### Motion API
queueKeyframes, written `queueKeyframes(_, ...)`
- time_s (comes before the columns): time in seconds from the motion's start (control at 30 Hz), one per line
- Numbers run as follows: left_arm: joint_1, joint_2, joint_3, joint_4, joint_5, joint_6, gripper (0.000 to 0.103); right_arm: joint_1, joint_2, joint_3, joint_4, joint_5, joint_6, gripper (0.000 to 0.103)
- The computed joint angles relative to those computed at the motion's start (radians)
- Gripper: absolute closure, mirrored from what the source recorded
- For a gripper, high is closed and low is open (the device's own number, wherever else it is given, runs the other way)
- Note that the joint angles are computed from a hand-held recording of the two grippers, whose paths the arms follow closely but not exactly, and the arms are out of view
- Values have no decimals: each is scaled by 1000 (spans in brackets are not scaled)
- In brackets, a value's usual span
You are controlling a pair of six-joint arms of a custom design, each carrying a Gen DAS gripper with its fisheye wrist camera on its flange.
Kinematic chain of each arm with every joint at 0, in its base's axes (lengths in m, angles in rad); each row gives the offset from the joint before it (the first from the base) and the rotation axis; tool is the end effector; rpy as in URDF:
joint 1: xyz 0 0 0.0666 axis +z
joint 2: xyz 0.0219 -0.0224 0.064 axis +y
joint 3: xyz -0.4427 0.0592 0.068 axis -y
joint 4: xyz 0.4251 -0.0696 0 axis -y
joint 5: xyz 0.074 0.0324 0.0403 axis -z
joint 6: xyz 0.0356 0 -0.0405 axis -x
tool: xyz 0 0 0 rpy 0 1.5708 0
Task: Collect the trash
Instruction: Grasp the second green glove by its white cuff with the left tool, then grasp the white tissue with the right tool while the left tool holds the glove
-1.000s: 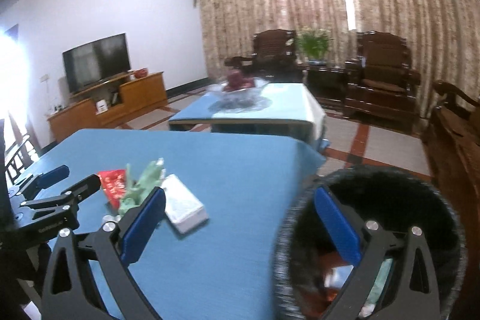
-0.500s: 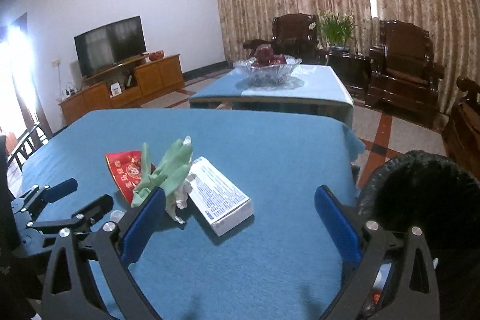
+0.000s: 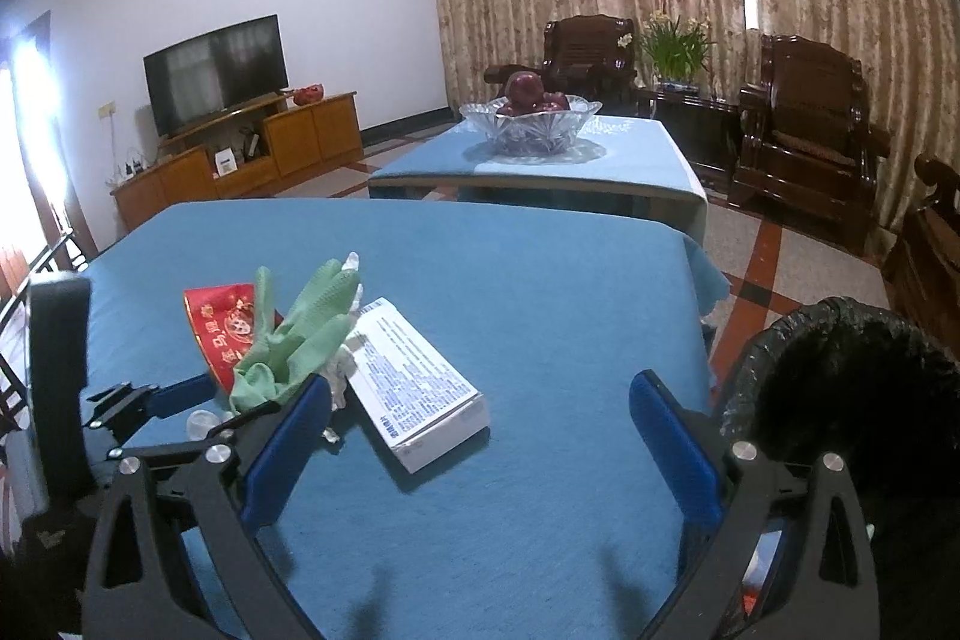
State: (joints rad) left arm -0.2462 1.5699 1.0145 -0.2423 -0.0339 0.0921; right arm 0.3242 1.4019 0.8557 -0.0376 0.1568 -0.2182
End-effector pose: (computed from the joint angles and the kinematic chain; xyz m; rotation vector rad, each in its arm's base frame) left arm 0.5114 -0.1277 0.2706 0.1662 2.3655 -0.1229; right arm 0.4462 0.1437 0.2973 -0.0232 2.1500 0.1469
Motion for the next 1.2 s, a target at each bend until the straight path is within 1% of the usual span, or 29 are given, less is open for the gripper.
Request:
queueKeyframes(0.07,1,14,12,-21,19,-1,54,-1,1,0,1,-2,-3,6)
queueKeyframes(0.1,2,23,22,-39,24,1,58,-3,3,3,0,-3,-1,6)
queueKeyframes(0.13,5,28,26,-48,36,5,67,-2,6,5,-2,-2,-1,6)
queueKeyframes(0.27,16,18,17,-41,47,39,76,-2,6,4,3,-4,-3,6)
queueKeyframes(0.33,19,0,0,-26,44,57,78,-2,5,4,6,-5,-1,6)
queueKeyframes(0.47,29,-48,-28,-2,41,80,79,3,14,12,13,-14,3,6)
queueKeyframes(0.6,38,-92,-53,20,11,67,79,16,34,32,22,-23,6,7)
queueKeyframes(0.83,89,-119,-65,3,-21,84,79,58,92,85,25,-30,2,10)
queueKeyframes(0.93,108,-124,-65,-5,-33,83,79,75,122,111,24,-29,3,14)
queueKeyframes(1.13,129,-122,-65,-3,-40,82,79,100,185,161,-7,-31,-7,21)
queueKeyframes(1.2,135,-119,-65,0,-40,84,79,104,203,177,-19,-36,-11,25)
